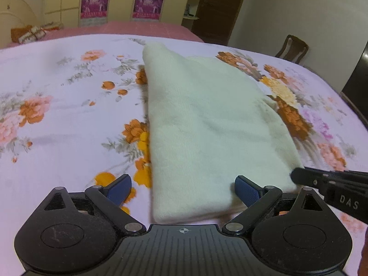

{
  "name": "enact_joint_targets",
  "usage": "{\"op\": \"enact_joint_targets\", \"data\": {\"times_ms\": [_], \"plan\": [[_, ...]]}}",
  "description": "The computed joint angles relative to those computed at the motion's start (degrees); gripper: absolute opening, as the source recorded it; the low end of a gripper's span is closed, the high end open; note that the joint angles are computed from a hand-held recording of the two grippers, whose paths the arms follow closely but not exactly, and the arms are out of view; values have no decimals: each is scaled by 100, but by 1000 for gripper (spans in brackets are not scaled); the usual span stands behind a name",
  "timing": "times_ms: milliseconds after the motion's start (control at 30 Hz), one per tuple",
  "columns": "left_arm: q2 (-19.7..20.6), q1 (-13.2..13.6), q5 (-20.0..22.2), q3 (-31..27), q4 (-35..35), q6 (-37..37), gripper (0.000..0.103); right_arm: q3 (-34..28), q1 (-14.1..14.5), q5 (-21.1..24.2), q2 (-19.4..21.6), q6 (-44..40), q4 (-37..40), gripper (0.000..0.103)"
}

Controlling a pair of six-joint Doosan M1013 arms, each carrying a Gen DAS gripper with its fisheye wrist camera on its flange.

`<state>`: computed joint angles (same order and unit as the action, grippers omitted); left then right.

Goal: Fold small clothes

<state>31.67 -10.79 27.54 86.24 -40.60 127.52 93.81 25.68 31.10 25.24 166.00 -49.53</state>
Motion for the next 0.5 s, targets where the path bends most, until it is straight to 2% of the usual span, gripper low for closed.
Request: {"op": "enact_joint_targets", "data": {"times_ms": [67, 133, 200, 267, 333, 400, 500], "plan": [[-12, 8, 52, 23, -78, 17, 95, 29, 13, 69, -45, 88, -100, 4], [-26, -28, -102, 105, -66, 173, 95, 20, -1, 213, -12, -61, 99, 4], [-47, -59, -194, 146, 24, 247, 95, 59, -36, 125, 8, -140, 248, 5], [-34, -36, -49, 71, 98, 94, 95, 76, -65, -19, -47, -125, 338, 9], [-21, 0, 88, -13, 112, -115, 95, 122, -66, -92, -120, 246, 102, 19], [-27, -1, 49, -48, 202, -312, 95, 150, -52, -116, -181, 690, -308, 20], [-45, -9, -53, -61, 90, -238, 95, 128, -45, -185, -211, 1052, -712, 20]]}}
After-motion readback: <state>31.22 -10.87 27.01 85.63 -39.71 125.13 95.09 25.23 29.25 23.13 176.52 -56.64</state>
